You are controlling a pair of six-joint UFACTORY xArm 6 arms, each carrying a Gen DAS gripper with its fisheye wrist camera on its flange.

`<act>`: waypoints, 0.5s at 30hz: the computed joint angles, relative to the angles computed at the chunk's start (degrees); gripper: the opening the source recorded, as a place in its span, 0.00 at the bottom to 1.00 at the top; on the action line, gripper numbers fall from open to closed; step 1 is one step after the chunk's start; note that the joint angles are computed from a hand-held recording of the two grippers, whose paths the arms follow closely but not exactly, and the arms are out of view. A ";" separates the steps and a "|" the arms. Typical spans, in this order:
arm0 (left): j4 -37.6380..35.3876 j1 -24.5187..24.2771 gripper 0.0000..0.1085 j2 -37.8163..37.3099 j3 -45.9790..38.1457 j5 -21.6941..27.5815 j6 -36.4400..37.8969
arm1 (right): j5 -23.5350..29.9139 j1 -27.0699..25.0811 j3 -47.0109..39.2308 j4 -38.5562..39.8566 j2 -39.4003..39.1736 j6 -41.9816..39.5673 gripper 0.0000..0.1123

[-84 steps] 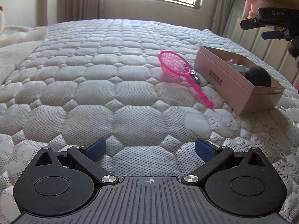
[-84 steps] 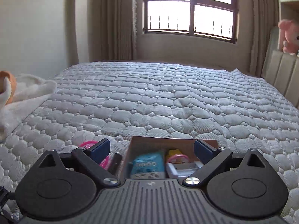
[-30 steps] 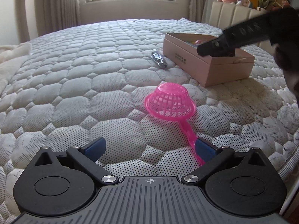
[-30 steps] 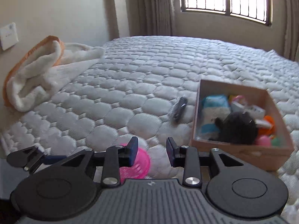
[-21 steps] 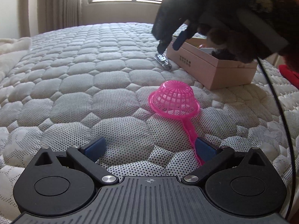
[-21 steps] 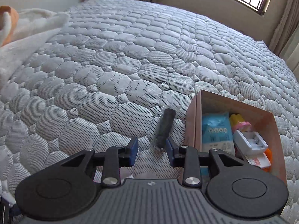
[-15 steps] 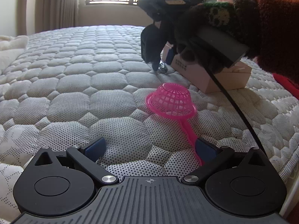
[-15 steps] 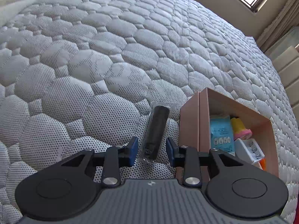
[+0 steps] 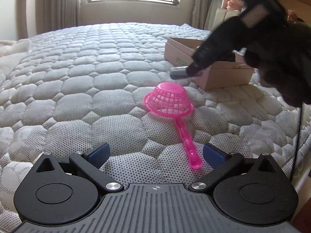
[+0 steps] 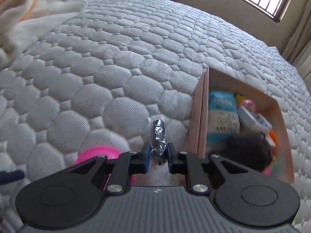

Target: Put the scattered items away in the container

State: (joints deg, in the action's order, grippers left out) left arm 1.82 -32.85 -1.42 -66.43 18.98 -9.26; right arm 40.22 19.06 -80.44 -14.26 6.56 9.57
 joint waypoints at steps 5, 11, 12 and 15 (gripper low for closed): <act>5.41 -2.97 0.95 0.90 -2.59 2.82 -4.76 | -4.87 -1.31 23.00 3.63 -20.46 -9.37 0.15; 8.29 -7.09 0.95 2.94 -6.41 4.94 -6.31 | -5.29 -4.13 37.91 7.83 -34.57 -15.62 0.15; 8.71 -7.81 0.95 3.25 -6.93 5.38 -6.14 | -6.24 -4.79 39.93 6.55 -36.09 -15.40 0.15; 9.91 -9.59 0.95 3.96 -8.05 6.60 -6.02 | -10.49 -7.36 44.91 -0.02 -39.48 -12.55 0.17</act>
State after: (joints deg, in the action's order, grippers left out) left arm 11.74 -42.44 2.54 -74.48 25.58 -15.28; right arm 29.73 11.70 -35.53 -14.28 -32.91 -2.98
